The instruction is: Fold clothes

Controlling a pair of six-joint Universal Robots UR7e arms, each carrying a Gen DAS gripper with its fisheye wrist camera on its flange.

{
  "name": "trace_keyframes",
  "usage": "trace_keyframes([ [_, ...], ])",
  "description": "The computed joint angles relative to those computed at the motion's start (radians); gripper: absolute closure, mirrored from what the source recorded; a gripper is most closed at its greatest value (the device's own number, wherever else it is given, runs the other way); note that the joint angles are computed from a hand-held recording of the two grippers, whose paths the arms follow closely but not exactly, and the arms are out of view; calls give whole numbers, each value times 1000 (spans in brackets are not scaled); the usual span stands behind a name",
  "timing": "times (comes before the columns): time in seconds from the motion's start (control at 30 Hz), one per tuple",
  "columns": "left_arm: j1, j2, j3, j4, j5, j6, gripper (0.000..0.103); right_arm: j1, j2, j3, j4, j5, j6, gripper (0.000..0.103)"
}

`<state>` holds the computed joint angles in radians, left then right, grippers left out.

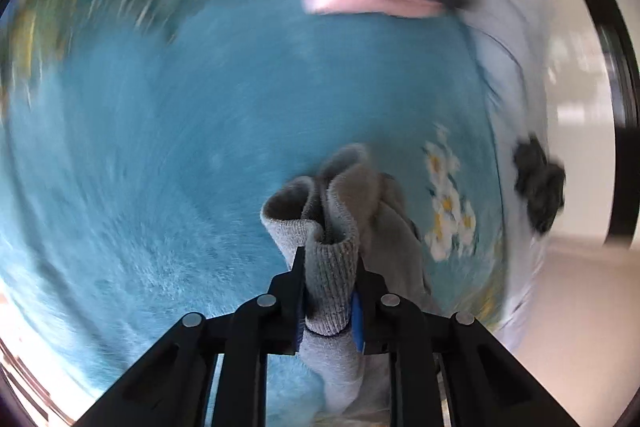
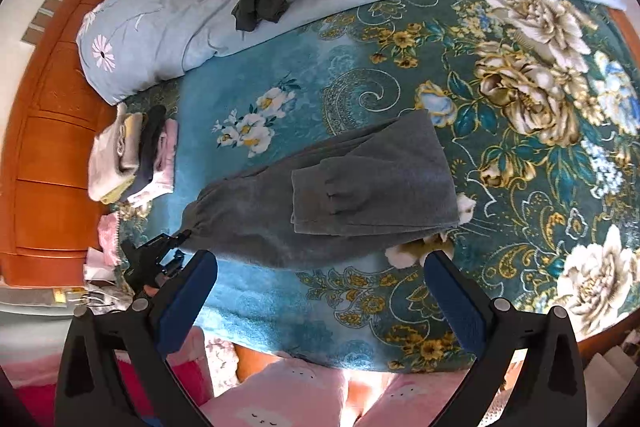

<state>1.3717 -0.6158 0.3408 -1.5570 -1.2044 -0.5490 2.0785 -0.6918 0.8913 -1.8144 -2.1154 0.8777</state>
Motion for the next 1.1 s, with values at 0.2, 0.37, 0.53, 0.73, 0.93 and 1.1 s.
trace_keyframes([
  [0.2, -201, -91, 195, -157, 148, 223, 84, -84, -141, 216, -214, 117, -142, 0],
  [0.37, -347, -111, 314, -193, 203, 287, 84, -167, -280, 394, -367, 184, -248, 0],
  [0.53, -455, -34, 310, -93, 222, 318, 84, -242, -392, 534, -425, 224, -255, 0],
  [0.73, -509, 130, 209, 129, 208, 285, 84, -311, -497, 704, -530, 289, -224, 0],
  [0.93, -542, 219, 185, 300, 219, 225, 65, -353, -561, 791, -564, 286, -188, 0],
  [1.1, -530, 222, 144, 323, 123, 218, 47, -375, -570, 796, -552, 272, -184, 0],
])
